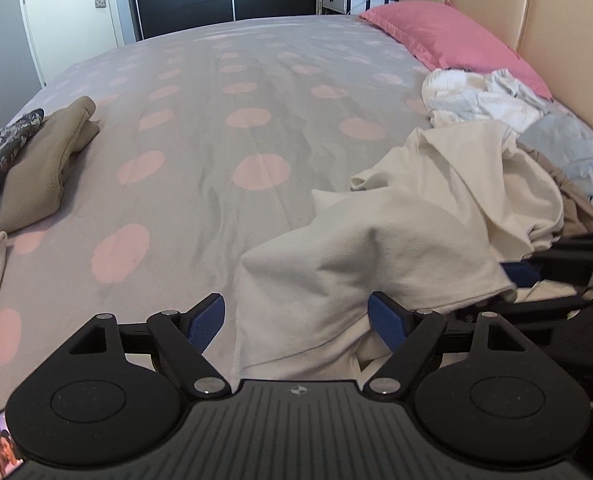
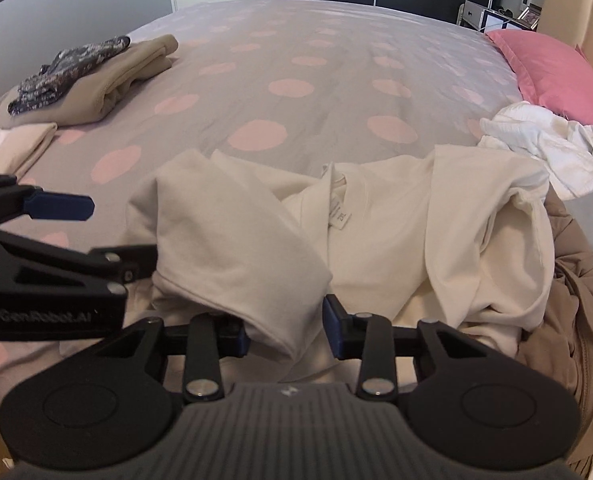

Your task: Fold clothes

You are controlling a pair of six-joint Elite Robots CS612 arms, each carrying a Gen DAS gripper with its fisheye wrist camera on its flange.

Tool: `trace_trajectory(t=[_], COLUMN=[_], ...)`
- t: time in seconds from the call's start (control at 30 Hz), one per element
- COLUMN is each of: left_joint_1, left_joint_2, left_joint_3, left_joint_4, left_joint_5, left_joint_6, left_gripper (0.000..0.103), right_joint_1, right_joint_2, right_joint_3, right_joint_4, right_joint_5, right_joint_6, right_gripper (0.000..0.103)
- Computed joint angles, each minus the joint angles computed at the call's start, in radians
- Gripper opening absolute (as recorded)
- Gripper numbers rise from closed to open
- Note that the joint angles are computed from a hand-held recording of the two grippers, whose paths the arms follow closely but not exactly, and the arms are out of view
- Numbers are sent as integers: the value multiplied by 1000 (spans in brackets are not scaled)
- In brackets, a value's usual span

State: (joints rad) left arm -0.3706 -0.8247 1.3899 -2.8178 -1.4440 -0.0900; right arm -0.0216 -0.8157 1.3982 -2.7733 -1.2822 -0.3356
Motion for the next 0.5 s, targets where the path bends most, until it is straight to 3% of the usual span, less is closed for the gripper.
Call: trace_trajectory(t=[0.17, 0.33, 0.37, 0.5], left_joint_1=[-12, -21, -20, -18], left_joint_2=[-9, -27, -30, -34], left_joint_3=[8, 27, 26, 14], left_joint_4=[-18, -110, -119, -107], left_joint_5=[55, 82, 70, -24], left_joint_6=[24, 12, 9, 48], left_gripper=[79, 78, 78, 78], right_joint_1=[-26, -59, -61, -45], right_joint_2=[-11, -25, -26, -26], right_joint_3=[24, 55, 57, 41], right_joint_4=[-69, -178, -194, -153], right_joint_5=[54, 132, 126, -30], right_joint_6=[87, 193, 211, 238], right_gripper=[45, 46, 48, 51])
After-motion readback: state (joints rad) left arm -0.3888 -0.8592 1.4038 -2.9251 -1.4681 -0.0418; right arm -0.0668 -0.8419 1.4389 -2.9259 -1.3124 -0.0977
